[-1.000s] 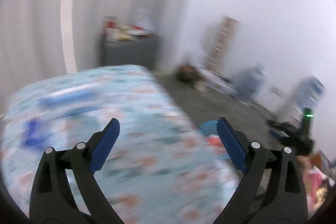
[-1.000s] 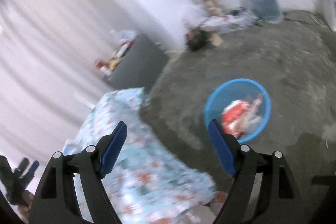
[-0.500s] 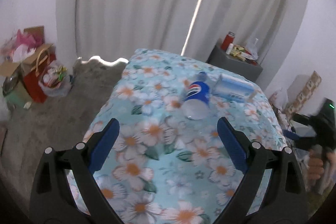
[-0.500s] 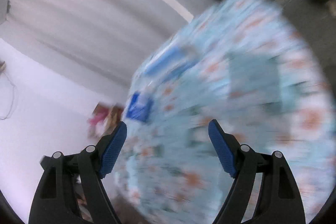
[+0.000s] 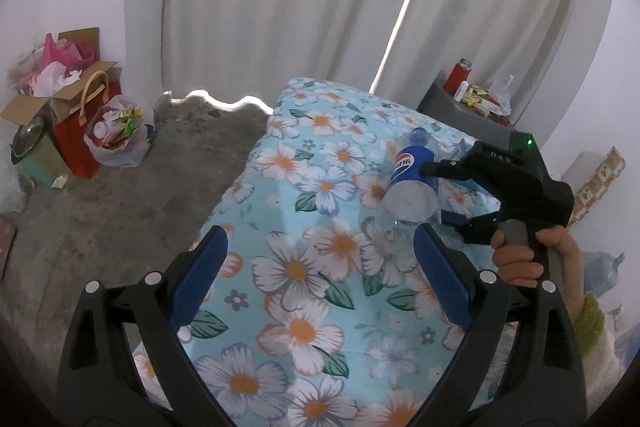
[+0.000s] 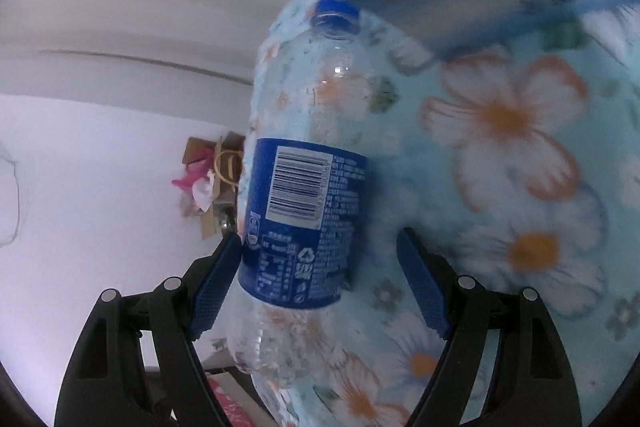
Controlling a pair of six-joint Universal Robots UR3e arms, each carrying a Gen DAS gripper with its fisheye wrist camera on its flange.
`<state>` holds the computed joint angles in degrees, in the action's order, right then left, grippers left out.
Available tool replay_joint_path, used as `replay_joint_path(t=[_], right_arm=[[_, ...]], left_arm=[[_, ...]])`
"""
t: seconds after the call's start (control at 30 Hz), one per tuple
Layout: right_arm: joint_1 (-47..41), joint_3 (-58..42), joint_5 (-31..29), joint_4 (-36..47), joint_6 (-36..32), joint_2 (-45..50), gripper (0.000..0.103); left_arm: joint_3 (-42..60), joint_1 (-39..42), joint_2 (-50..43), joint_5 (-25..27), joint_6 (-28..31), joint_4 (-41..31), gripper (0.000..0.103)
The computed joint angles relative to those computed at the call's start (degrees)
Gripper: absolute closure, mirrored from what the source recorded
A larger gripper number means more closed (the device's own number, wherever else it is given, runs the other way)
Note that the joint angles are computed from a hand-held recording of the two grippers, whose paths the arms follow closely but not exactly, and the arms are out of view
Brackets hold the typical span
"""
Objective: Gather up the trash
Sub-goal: 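Grasp the blue-labelled water bottle with the right gripper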
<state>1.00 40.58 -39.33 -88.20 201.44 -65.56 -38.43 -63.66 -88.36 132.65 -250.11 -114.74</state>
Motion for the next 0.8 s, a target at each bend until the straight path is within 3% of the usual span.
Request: replay_joint_path(t=[0.2, 0.37, 0.53, 0.67, 0.8], right_arm=[[-1.2, 5.9, 6.1, -6.0, 4.9, -0.3, 0.034], [-1.3, 8.3, 6.8, -9.0, 8.4, -0.5, 0.034], [-2.2, 10.9, 6.5, -5.5, 3.6, -3.0, 0.044], [-4.6, 11.0, 8.6, 12.1, -10.7, -8.3, 0.045], [-14.5, 11.3, 6.5, 40.2, -36.1, -19.1, 0.045]], left_arm=[[0.3, 1.0, -1.1, -1.1, 1.1, 1.6, 0.013], [6.5, -0.8, -5.2, 0.3, 0.9, -1.3, 0.013], [13.7, -2.3, -8.8, 1.2, -1.1, -6.1, 0.013], [15.5, -1.7, -9.9, 0.9, 0.8, -5.9, 0.013], [13.7, 3.4, -10.9, -3.8, 11.9, 4.2, 0.013]])
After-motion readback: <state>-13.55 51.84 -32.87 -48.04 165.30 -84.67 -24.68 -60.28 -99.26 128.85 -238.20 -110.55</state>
